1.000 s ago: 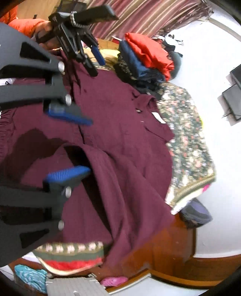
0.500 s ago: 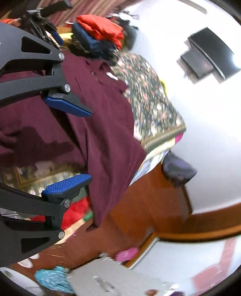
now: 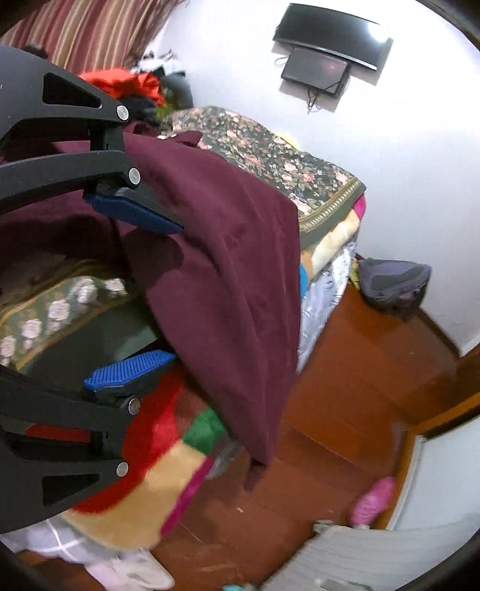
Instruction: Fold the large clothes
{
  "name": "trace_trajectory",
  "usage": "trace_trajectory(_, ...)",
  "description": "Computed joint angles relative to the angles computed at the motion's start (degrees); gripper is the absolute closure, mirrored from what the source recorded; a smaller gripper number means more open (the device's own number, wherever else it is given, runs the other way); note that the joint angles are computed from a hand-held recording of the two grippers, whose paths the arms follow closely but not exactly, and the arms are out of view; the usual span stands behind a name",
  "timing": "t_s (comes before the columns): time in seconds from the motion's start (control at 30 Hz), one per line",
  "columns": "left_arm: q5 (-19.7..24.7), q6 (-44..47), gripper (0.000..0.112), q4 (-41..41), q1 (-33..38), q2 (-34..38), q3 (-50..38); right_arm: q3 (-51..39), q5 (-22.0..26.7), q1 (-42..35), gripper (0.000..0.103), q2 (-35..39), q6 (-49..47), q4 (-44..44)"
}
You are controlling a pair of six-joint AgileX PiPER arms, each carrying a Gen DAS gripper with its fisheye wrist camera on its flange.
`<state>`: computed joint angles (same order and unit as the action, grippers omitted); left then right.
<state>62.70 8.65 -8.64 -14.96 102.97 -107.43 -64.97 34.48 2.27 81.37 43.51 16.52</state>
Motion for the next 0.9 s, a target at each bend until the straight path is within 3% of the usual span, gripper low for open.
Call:
trace_trajectory(0.2, -0.2, 0.4, 0.041, -0.7, 1.1, 0.0, 0.2, -7.4, 6.6, 3.6, 0.092, 1.2, 6.7, -14.5)
trace_trajectory(0.33, -0.8, 1.3, 0.041, -1.3, 1.8, -0.7, 1.0, -11.7, 8.0, 4.5, 0.096, 0.3, 5.3, -18.8)
trace_trajectory(0.63, -2.2, 4.3, 0.041, -4.7, 5.8, -3.0, 2.7, -34.1, 13.1, 16.0, 0.097, 4.8, -0.3, -27.0)
trace_trajectory(0.77, -2.9, 6.1, 0.041, -7.2, 9.0, -4.5, 4.0, -49.2, 17.6, 21.4, 0.097, 12.7, -6.6, -24.2)
trace_trajectory(0.9, -3.7, 8.7, 0.041, -10.1, 13.4, -6.3, 6.4, -66.4, 25.4, 26.5, 0.097, 23.9, -13.0, -19.1)
